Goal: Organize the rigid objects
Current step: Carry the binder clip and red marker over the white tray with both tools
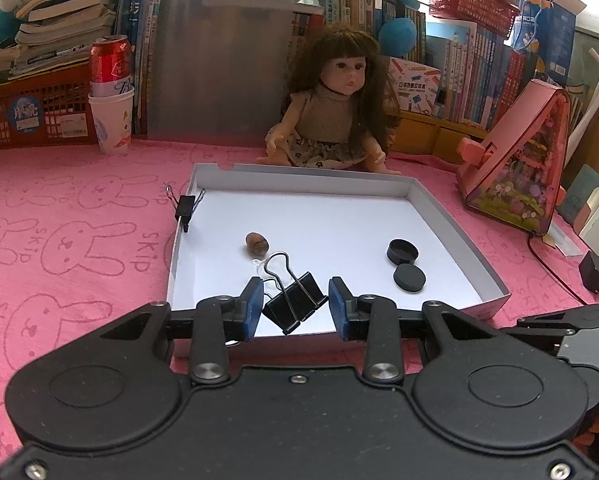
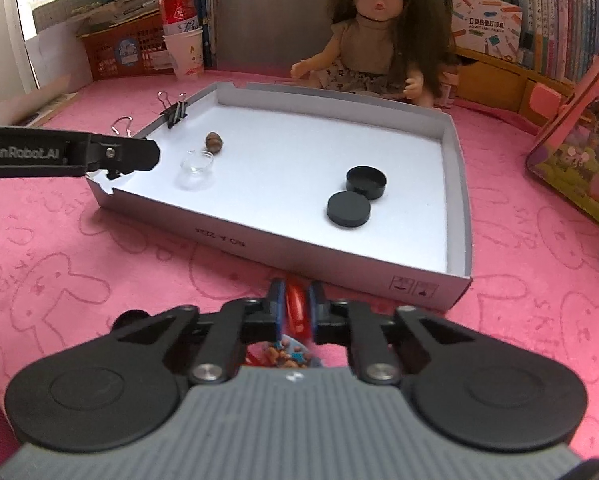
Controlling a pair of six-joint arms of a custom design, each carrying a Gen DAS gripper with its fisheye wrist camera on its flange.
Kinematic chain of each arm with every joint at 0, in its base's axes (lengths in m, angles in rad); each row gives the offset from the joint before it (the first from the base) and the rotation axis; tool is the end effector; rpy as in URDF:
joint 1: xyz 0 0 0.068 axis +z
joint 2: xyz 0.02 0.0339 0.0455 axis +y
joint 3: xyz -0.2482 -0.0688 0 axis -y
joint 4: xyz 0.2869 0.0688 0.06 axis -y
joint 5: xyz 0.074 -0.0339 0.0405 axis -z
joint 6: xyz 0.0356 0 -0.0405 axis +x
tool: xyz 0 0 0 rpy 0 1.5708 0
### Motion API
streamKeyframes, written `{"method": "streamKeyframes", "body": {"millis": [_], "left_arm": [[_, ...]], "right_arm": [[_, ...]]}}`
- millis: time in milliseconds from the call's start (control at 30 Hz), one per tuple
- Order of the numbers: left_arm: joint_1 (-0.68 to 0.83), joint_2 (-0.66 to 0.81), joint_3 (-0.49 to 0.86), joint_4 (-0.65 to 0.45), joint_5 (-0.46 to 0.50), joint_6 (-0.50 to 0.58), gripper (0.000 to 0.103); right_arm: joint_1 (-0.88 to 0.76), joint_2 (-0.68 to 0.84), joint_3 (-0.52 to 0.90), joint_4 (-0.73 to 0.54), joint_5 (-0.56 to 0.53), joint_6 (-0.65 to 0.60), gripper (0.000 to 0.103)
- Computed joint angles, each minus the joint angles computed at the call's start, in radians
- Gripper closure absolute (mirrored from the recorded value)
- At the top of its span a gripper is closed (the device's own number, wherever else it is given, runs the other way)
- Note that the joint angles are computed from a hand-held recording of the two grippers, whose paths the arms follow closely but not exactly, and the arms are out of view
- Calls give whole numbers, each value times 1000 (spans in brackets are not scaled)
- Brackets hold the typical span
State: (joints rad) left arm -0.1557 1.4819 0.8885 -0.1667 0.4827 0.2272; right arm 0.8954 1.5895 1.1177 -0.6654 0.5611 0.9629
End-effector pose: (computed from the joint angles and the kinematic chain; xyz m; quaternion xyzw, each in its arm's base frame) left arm 0.3391 -0.0700 0.1773 0.2623 0.8581 -0.2058 0.3905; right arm 0.2344 0.2623 0.1902 0.0912 0.9359 0.0037 0.3403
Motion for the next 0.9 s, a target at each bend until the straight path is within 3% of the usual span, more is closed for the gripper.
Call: {"method": "streamKeyframes", "body": {"millis": [900], "left_arm": [[-6, 85, 78, -1, -20, -23, 70]], "right_arm": [[-48, -118, -6, 12, 64, 4, 88]]}}
